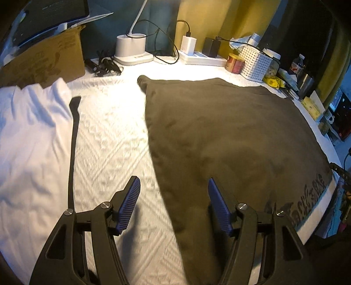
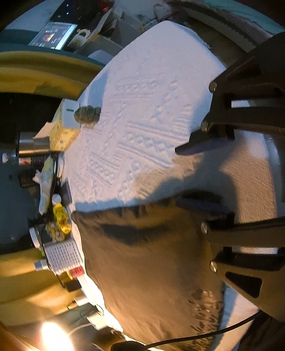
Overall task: Fold small clothes
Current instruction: 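Grasp the end of the folded shirt with the right gripper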
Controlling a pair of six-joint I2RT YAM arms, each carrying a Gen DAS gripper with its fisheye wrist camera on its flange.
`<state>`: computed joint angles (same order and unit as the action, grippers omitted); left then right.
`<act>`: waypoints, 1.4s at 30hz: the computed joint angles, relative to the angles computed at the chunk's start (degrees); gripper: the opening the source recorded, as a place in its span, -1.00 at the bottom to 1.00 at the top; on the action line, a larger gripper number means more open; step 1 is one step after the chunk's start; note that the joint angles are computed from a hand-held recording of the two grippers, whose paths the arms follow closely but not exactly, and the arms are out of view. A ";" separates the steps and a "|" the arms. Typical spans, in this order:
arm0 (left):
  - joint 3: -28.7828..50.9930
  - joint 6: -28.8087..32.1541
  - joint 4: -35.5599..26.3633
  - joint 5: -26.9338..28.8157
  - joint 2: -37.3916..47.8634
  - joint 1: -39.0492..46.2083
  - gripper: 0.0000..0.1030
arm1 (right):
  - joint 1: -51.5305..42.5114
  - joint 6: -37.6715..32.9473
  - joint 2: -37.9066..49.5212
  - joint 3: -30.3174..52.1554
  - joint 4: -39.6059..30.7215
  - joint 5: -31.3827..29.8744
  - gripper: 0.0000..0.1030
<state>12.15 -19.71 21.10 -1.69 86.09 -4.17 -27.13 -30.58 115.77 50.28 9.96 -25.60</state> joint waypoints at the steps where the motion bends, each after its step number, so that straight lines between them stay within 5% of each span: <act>1: 0.45 0.25 -0.19 0.24 -0.12 0.18 0.25 | 0.09 0.43 -0.14 0.45 -0.57 -0.07 -0.05; 4: 2.07 1.50 -0.22 1.00 0.12 1.01 0.25 | 0.29 1.58 -0.90 0.72 -1.63 -0.27 0.01; 7: 3.56 2.24 0.32 1.20 0.74 1.59 0.25 | 0.04 3.97 -2.26 -0.29 -2.38 -1.39 0.61; 13: 4.15 4.40 3.54 3.11 1.41 2.09 0.26 | 0.90 7.85 -4.65 -3.84 -4.44 -4.13 0.62; 28: 0.26 6.90 11.43 11.10 4.70 10.20 0.39 | 7.75 15.66 -7.79 -13.51 3.38 2.27 0.62; 42: 5.72 6.39 9.21 10.76 8.58 9.95 0.39 | 14.03 22.10 -3.50 -10.05 9.39 4.35 0.62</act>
<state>17.87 -13.32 30.30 9.07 94.67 5.78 -13.10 -8.47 112.27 40.23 19.35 -21.25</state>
